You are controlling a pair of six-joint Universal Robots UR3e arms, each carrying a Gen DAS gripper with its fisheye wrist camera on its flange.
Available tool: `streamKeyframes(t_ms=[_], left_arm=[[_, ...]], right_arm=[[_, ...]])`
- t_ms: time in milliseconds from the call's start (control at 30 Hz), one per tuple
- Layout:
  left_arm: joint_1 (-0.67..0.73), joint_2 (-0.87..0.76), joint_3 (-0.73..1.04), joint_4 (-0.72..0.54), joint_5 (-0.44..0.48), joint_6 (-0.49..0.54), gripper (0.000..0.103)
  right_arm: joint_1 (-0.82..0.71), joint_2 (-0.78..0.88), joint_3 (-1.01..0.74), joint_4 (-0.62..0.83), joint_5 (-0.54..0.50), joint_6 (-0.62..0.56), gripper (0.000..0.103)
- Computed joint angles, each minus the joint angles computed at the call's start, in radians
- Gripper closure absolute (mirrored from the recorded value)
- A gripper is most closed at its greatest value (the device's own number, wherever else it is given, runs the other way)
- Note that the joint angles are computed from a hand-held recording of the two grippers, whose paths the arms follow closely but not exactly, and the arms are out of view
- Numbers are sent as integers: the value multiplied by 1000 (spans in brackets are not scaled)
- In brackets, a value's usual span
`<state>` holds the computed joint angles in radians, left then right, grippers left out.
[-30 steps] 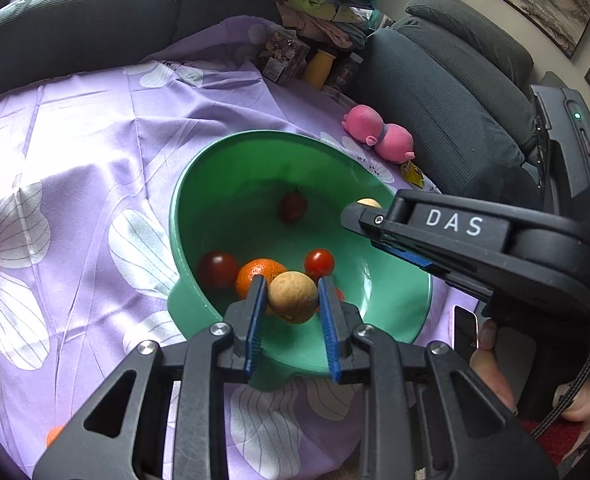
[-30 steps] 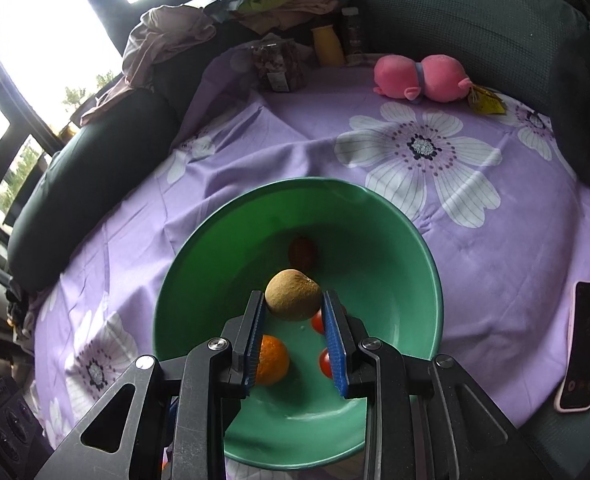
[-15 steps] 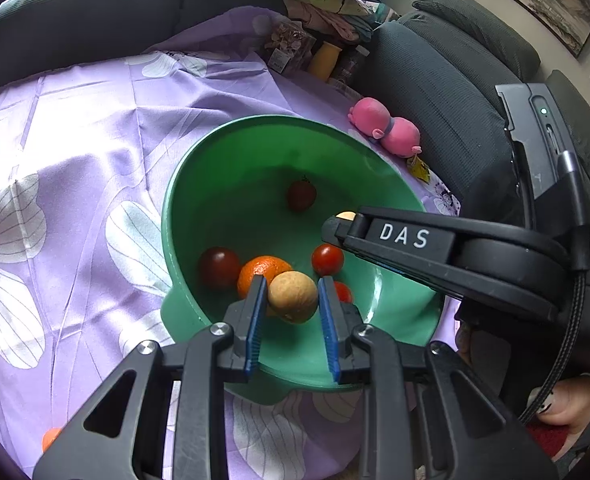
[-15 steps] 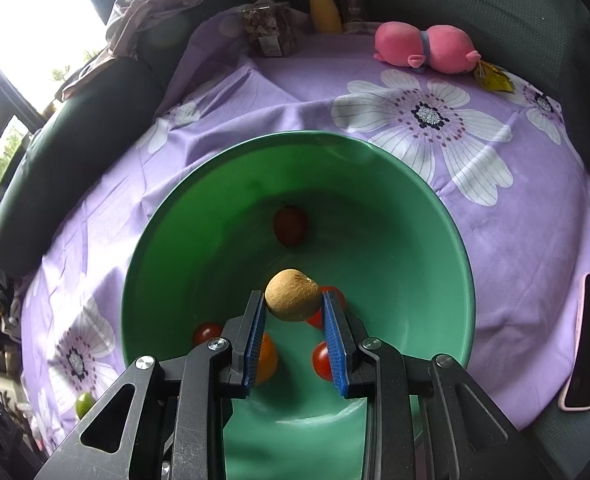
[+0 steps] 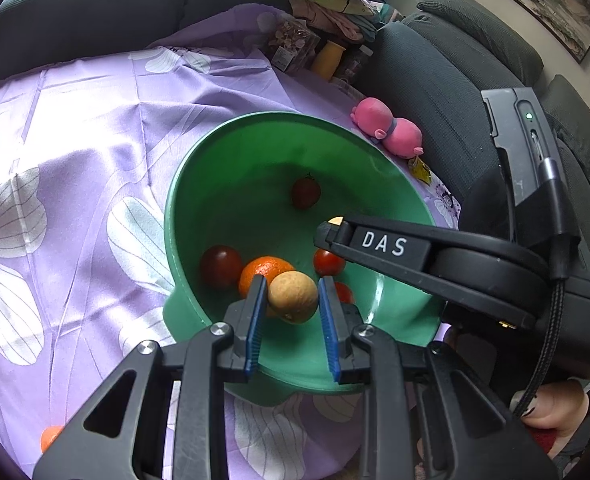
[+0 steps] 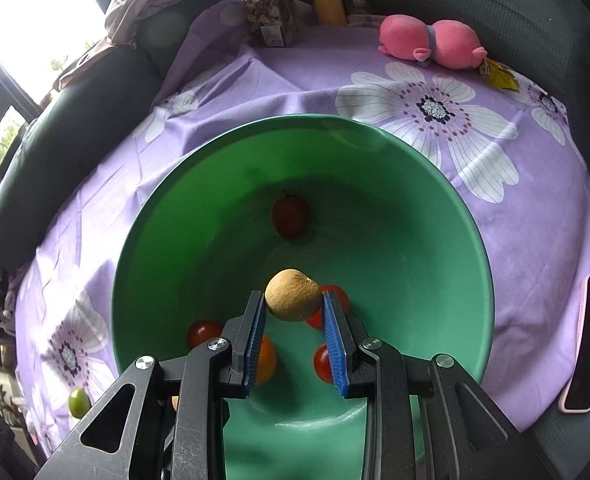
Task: Organize fruits
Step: 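Lower the fruit into the bowl and open the left tool, then move the right tool to the green lime and close on it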
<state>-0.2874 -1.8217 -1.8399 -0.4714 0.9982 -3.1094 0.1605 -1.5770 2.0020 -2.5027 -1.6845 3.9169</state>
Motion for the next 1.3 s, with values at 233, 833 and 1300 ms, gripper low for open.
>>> streamKeyframes(t_ms=[233, 833, 1300], left_arm=[[25, 34, -48, 44, -44, -9, 66], [645, 670, -382, -98, -37, -85, 20], [786, 687, -409, -111, 144, -100, 18]], right_arm=[[-8, -28, 43, -65, 13, 0, 71], [172, 139, -157, -314, 193, -193, 47], [385, 819, -1054, 185, 292, -244, 47]])
